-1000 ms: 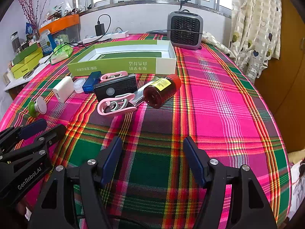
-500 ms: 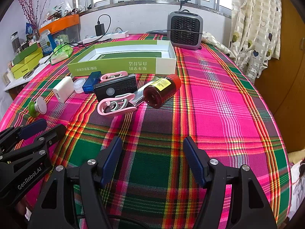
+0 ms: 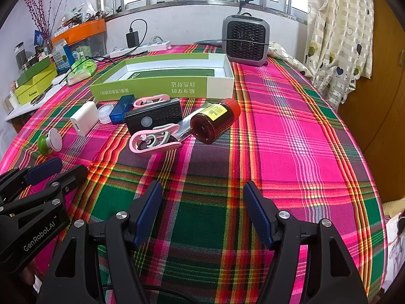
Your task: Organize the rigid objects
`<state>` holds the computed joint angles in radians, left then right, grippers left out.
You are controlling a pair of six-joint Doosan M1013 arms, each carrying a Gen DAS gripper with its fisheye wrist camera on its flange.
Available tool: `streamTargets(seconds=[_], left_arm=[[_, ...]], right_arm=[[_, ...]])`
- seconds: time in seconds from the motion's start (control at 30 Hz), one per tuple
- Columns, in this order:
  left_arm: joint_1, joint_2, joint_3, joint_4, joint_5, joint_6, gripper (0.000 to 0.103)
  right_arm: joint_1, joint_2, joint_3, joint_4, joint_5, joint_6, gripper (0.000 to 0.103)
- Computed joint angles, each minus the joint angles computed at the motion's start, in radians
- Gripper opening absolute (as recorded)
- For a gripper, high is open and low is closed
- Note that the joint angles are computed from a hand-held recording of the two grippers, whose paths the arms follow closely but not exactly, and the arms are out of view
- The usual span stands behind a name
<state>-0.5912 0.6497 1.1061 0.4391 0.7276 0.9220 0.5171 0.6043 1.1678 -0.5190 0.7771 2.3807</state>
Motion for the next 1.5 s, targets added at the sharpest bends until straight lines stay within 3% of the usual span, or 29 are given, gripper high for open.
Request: streamTargets(seconds=[0.27, 0.57, 0.83, 1.13, 1.5], left_arm=[[0.0, -0.004, 0.002, -0.015, -0.002, 0.026, 0.046], [0.026, -0.019, 0.013, -0.15, -0.017, 0.155, 0.046], [0.042, -0.061, 0.056, -0.112, -0.076, 0.085, 0.046], [0.065, -0.067, 0.053, -0.122, -0.074, 0.065, 0.046], [0.088, -0.029, -0.001, -0.145, 0.003, 0.033, 0.046]], right_arm=[[0.0, 0.0, 0.001, 0.002, -0.001, -0.002, 0.067], [-0.013, -0.005, 0.0, 0.072, -0.012, -0.07, 0.067], [-0.042, -0.015, 0.003, 0.125, -0.038, -0.027, 0.067], [-0.052, 0.006, -0.041, 0.105, -0.051, -0.014, 0.067], [-0.072, 0.041, -0.098, 0.167, -0.035, -0.026, 0.067]])
